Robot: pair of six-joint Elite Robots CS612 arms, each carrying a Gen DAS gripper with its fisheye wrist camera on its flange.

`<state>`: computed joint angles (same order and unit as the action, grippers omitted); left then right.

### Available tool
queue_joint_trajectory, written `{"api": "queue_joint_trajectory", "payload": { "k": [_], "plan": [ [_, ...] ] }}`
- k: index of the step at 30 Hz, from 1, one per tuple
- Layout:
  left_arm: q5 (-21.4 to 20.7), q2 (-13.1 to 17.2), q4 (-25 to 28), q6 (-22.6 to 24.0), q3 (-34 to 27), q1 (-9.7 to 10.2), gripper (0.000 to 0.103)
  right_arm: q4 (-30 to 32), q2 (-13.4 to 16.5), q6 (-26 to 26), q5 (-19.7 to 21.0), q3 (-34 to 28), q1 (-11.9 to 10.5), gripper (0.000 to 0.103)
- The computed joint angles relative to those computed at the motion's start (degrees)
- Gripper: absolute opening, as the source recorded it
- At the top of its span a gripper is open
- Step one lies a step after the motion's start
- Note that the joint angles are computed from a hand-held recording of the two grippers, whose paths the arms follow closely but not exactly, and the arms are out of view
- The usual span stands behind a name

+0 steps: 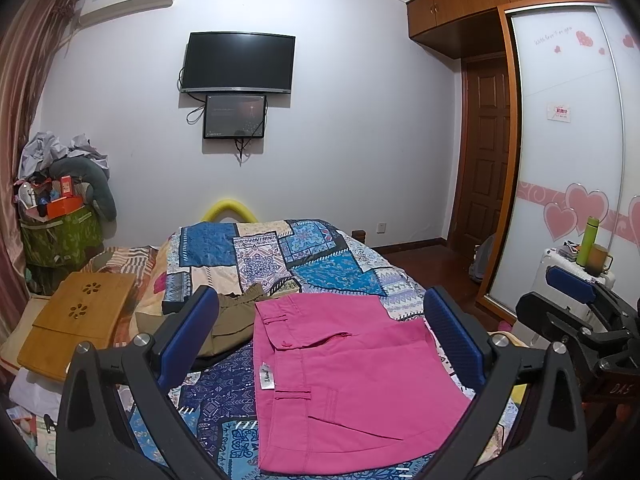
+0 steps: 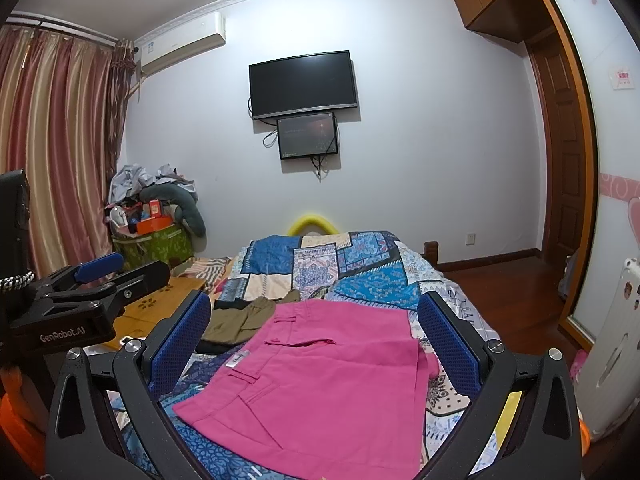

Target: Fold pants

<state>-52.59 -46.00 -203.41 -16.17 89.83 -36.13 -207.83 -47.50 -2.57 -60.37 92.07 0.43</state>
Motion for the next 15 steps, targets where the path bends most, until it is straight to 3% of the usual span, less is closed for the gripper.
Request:
{"api": "queue_joint_trajectory", "payload": {
  "k": [15],
  "plan": [
    [0.59,-0.05,-0.23,0.38,0.05,-0.12,0.103,-0.01,0.02,0.1,0.01,0.05,-0.02,0.103]
  ]
}}
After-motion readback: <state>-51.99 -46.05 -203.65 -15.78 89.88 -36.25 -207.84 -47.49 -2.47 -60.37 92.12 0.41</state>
